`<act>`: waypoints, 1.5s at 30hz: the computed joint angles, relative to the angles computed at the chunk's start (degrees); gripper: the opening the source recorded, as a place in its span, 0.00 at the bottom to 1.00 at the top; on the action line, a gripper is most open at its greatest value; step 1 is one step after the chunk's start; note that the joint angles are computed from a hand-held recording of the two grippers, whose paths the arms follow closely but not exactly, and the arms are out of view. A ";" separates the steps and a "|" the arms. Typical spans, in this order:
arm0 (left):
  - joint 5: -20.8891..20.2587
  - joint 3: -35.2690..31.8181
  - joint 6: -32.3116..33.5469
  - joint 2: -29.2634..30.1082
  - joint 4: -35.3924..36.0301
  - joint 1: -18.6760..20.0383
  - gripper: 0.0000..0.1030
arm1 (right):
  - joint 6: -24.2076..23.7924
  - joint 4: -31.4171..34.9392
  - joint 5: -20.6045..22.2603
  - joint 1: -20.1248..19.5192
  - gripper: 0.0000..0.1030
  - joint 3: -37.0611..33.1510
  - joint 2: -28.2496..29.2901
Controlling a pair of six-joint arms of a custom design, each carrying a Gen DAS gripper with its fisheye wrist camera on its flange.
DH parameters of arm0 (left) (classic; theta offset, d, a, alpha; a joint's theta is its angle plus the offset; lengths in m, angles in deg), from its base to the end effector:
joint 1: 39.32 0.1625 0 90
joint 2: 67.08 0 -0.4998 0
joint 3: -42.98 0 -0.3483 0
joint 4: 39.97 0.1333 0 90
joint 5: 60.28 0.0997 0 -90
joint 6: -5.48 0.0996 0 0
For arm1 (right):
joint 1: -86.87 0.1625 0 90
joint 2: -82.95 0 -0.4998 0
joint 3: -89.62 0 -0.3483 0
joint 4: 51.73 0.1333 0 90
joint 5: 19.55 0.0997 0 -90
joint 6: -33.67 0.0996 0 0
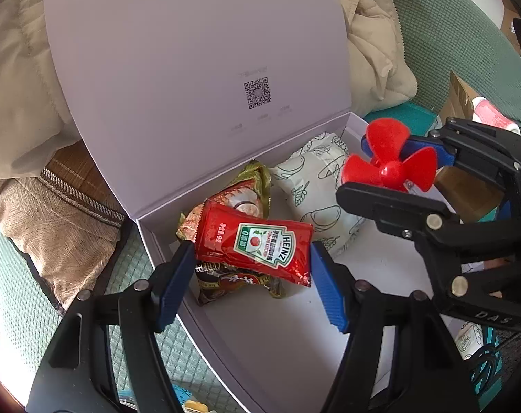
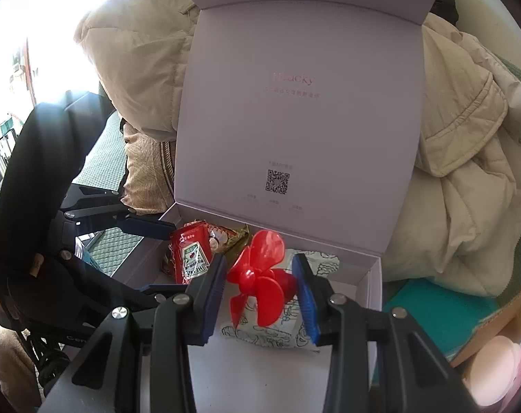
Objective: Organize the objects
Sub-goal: 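Lower the ketchup sachet into the box with the left tool while the right tool drops the red fan inside, then withdraw both open tools from the box back toward the mat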
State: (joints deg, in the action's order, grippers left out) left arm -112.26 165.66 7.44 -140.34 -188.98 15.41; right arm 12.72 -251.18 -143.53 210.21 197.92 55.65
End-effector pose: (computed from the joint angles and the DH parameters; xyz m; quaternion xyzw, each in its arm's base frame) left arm -0.1194 -0.5058 0.3158 0.2749 0.9016 -0.1687 0.2883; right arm 0.4087 -0.4800 0.0226 0.3591 -0.8577 0.2642 0.2562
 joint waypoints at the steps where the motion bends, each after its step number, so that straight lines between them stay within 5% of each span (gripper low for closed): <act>1: -0.04 0.07 0.02 -0.02 -0.08 0.07 0.63 | 0.18 0.19 -0.04 -0.13 0.39 -0.07 0.10; 9: 1.07 -0.24 -2.06 0.67 1.76 0.11 0.70 | 1.68 2.92 -0.74 -0.46 0.39 -0.66 0.41; 31: 2.11 0.74 -4.05 -4.14 3.05 -2.30 0.72 | 3.36 2.01 -6.70 2.87 0.46 -1.75 1.12; 38: 4.15 1.12 -5.39 -3.30 2.10 -4.21 0.90 | 3.33 1.73 -8.23 3.71 0.50 -1.08 -0.01; 45: 5.06 1.49 -6.29 -5.70 4.34 -5.40 0.90 | 4.61 2.01 -9.62 5.23 0.51 0.42 -1.91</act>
